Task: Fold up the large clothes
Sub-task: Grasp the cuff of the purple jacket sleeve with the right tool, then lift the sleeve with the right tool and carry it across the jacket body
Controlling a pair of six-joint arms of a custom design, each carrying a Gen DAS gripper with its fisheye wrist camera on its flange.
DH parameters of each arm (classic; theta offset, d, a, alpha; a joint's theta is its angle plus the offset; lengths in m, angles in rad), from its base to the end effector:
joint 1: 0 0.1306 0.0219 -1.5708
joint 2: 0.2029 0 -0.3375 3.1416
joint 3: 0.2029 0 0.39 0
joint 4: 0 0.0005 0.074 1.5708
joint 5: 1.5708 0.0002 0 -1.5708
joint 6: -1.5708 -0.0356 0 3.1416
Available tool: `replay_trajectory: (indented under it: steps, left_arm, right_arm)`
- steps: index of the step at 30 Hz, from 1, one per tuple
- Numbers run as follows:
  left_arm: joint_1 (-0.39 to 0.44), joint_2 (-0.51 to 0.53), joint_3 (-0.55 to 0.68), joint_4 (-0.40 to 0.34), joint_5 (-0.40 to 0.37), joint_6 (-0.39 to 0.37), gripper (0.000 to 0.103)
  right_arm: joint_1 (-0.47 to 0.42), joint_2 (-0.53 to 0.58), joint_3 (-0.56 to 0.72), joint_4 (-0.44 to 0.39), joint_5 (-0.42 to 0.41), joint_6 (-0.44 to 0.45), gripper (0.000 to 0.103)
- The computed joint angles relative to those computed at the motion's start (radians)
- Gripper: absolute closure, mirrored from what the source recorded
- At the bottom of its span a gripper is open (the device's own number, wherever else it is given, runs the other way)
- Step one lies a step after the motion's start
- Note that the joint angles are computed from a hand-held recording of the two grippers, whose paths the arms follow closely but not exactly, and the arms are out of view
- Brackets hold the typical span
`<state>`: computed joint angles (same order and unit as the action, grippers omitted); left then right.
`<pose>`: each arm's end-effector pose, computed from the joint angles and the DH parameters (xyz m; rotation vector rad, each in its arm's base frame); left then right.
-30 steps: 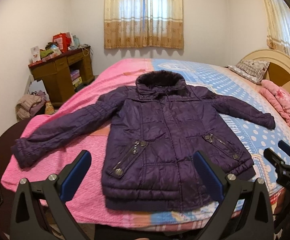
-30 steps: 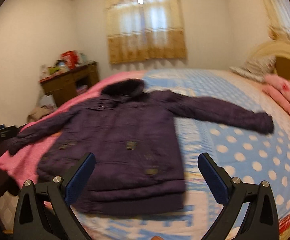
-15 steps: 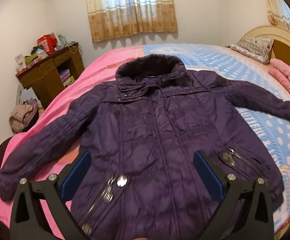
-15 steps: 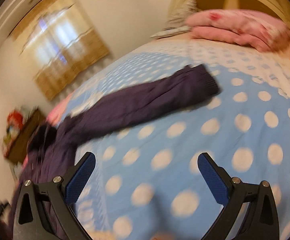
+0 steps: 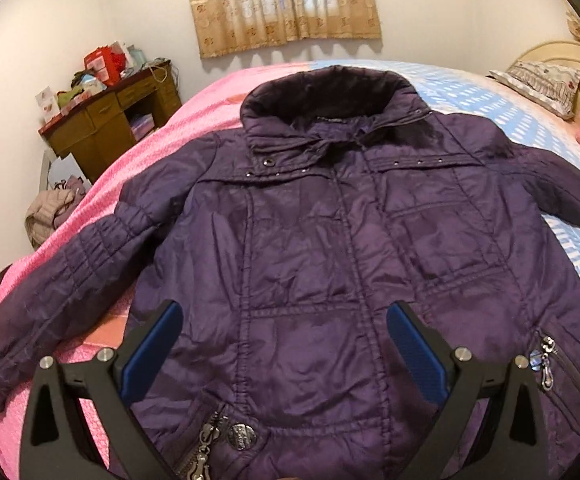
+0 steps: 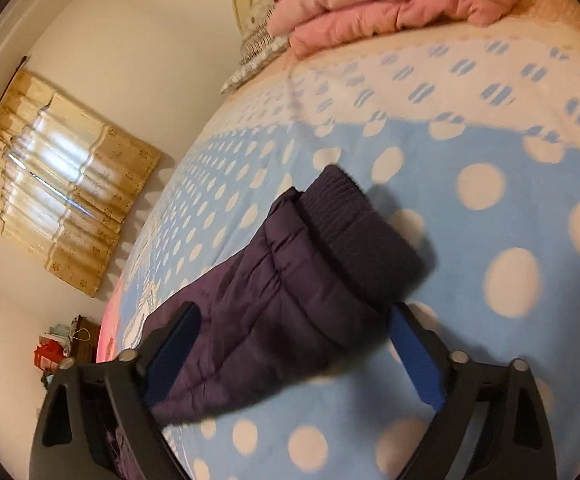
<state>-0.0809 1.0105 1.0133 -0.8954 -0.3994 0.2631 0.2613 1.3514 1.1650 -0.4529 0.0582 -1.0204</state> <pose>0.3606 -0.0158 0.3646 -0.3874 2.3651 0.3324 0.4715 0.1234 0.3303 0.8779 2.1105 0.6335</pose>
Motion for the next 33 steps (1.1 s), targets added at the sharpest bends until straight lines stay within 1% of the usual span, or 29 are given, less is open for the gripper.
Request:
replay_trajectory:
  steps: [1,2,3,5,6,8,9,12,13,17,20,25,26,28,29,31,32,33]
  left_arm:
    - [0.004,0.003,0.001,0.002,0.006,0.002,0.0]
    - [0.003,0.001,-0.001,0.002,0.008,0.007,0.0]
    - [0.007,0.002,0.001,0.003,0.012,0.008,0.0]
    - [0.013,-0.002,0.001,-0.003,0.024,0.016,0.0]
    - [0.016,-0.005,0.0,-0.005,0.031,0.02,0.0]
    - [0.031,-0.026,-0.008,-0.004,0.052,0.023,0.0]
    - [0.035,-0.033,-0.009,-0.003,0.056,0.023,0.0]
    - [0.05,-0.059,-0.013,0.006,0.078,0.028,0.0]
    - [0.053,-0.066,-0.014,0.009,0.085,0.03,0.0]
    - [0.064,-0.112,-0.025,0.014,0.115,0.028,0.0]
    - [0.084,-0.141,-0.032,0.019,0.139,0.026,0.0]
    - [0.123,-0.183,-0.054,0.032,0.166,0.038,0.0]
    - [0.133,-0.19,-0.06,0.033,0.174,0.036,0.0]
    - [0.147,-0.205,-0.071,0.036,0.183,0.034,0.0]
    - [0.152,-0.209,-0.075,0.039,0.186,0.034,0.0]
    - [0.159,-0.225,-0.088,0.041,0.193,0.036,0.0]
    - [0.164,-0.228,-0.091,0.043,0.197,0.038,0.0]
    - [0.17,-0.239,-0.097,0.042,0.202,0.037,0.0]
  right_arm:
    - [-0.006,0.014,0.008,-0.004,0.001,-0.022,0.024]
    - [-0.012,0.02,0.007,0.004,0.011,-0.034,0.035]
    - [-0.014,0.023,0.006,0.015,0.019,-0.033,0.051]
    - [-0.031,0.029,0.001,0.048,-0.01,-0.016,0.058]
    - [-0.033,0.023,-0.007,0.056,-0.007,-0.013,0.062]
    - [-0.033,0.021,-0.001,0.049,-0.001,0.012,0.066]
    - [-0.026,0.021,0.01,0.044,0.014,0.031,0.067]
    - [-0.003,0.004,0.047,0.016,0.079,0.101,0.069]
    - [0.008,-0.003,0.068,0.004,0.106,0.136,0.069]
    - [0.043,-0.013,0.156,-0.028,0.179,0.227,0.071]
    - [0.091,-0.004,0.253,-0.044,0.245,0.345,0.072]
    - [0.2,0.06,0.458,-0.063,0.3,0.589,0.072]
    - [0.233,0.085,0.516,-0.074,0.306,0.653,0.072]
    - [0.283,0.122,0.59,-0.084,0.318,0.745,0.074]
    - [0.324,0.158,0.656,-0.096,0.326,0.819,0.074]
    - [0.386,0.21,0.742,-0.111,0.337,0.921,0.075]
    - [0.426,0.246,0.799,-0.121,0.338,0.986,0.075]
    - [0.451,0.266,0.827,-0.126,0.335,1.023,0.075]
